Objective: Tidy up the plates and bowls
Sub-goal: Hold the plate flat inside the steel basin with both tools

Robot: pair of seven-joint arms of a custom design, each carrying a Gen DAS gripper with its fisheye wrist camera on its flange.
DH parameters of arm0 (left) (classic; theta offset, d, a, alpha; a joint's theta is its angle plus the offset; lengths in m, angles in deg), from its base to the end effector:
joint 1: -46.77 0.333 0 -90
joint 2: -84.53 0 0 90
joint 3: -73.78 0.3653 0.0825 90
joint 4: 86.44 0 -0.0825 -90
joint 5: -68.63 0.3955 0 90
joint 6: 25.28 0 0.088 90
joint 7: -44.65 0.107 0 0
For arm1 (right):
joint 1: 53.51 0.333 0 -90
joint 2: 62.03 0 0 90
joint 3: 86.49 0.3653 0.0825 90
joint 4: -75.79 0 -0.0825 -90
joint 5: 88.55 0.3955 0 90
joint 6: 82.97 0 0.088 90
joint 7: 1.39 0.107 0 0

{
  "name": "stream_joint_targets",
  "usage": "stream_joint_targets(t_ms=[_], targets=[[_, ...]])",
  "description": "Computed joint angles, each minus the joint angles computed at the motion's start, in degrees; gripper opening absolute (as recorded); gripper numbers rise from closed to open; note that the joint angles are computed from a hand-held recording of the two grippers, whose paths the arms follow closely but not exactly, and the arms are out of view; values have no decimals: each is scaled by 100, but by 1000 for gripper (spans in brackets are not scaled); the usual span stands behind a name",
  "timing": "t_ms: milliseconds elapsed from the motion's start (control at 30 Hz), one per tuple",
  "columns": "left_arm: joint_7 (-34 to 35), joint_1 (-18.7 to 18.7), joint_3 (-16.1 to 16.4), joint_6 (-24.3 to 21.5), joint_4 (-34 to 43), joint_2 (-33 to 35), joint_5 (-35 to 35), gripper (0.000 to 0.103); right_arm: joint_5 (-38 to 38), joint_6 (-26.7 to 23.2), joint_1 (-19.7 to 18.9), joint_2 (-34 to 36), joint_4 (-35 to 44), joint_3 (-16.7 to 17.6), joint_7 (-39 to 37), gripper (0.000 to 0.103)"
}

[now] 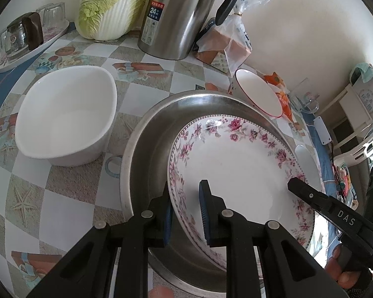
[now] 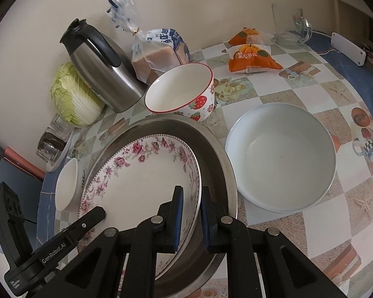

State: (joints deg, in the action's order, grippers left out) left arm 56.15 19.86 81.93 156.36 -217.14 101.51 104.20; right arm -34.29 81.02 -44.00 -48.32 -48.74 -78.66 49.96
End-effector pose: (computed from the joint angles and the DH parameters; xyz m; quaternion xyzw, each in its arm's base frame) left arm 0.5358 -0.2411 0.3190 -0.7970 0.5293 -0.2792 0.0817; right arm 0.5871 0.1333 0.3547 -0.7071 0.6386 -0.0273 0.3025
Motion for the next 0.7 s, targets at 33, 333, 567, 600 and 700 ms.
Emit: stream_joint_targets(t_ms=[33,333,567,600,700], targets=[[28,40,-47,-18,2,4,-25,20,-21,4,8,6,-1,-8,13,14],[61,182,-228,-233,55,6,-5,20,-299,64,50,65,-3,-28,195,14],[-7,361,-419,-394,98,-8,124,20,-615,159,102,86,-44,-51,383,14],[-27,382,-438,-411,104,-10,147,20,-705,185,125,88,-55,-65,445,14],[-117,389,-452,-527,132,-25,272,20,-1129,306,237,91,-109,-147,712,14]])
